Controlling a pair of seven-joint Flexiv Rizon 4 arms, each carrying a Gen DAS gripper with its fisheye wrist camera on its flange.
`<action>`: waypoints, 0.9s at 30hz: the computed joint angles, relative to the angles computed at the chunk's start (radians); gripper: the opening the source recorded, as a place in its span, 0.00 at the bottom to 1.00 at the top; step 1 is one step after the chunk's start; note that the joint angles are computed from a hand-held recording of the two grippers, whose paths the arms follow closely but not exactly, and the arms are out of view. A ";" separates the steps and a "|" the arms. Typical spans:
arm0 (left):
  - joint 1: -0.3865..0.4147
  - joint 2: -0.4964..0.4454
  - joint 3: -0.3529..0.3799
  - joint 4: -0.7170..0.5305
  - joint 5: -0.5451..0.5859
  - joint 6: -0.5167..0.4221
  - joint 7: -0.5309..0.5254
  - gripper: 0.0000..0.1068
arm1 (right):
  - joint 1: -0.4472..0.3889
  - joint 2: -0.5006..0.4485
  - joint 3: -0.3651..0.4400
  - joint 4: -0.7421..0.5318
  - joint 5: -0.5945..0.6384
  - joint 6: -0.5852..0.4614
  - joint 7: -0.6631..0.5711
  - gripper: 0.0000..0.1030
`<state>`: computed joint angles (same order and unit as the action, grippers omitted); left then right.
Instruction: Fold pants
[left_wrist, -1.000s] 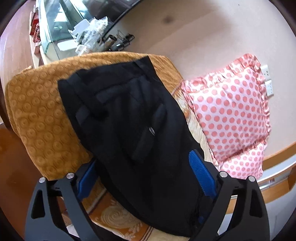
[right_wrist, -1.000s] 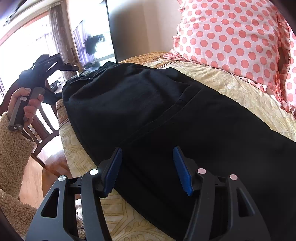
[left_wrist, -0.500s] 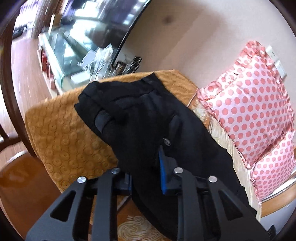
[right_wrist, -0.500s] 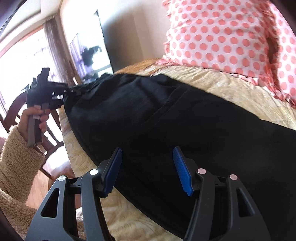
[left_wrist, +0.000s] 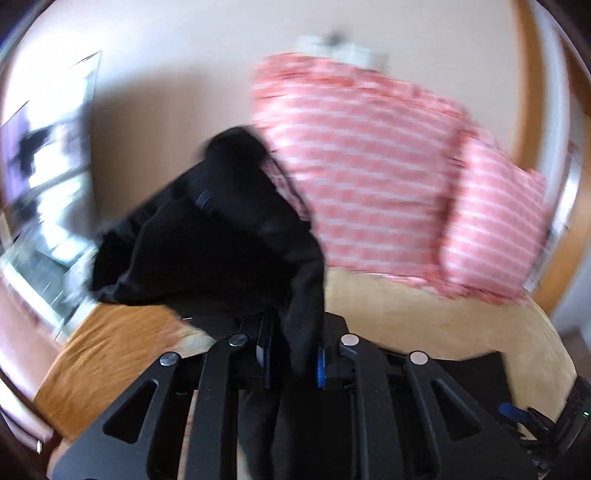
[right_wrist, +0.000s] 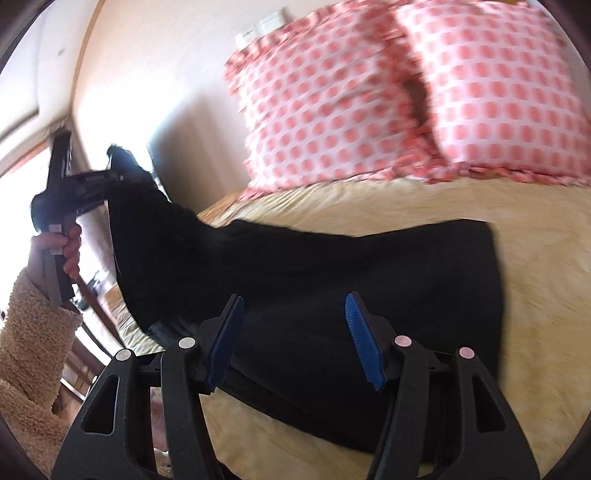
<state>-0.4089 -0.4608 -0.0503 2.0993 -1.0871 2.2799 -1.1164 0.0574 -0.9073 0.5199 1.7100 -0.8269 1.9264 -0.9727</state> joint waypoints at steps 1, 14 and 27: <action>-0.006 -0.013 -0.009 -0.035 0.022 -0.019 0.028 0.15 | 0.014 0.020 -0.033 0.020 0.035 0.026 0.001 0.58; 0.045 -0.293 -0.186 -0.317 0.516 -0.512 -0.059 0.15 | 0.139 0.154 -0.308 0.207 0.346 0.129 0.035 0.58; -0.085 -0.297 -0.011 -0.299 0.647 -0.498 -0.234 0.15 | 0.216 0.193 -0.400 0.236 0.548 0.177 -0.022 0.58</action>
<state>-0.4940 -0.7582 -0.0616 1.8002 -0.4402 1.7814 -1.3505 0.2739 -0.7140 0.1194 1.9458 -0.2790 2.1032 -0.9948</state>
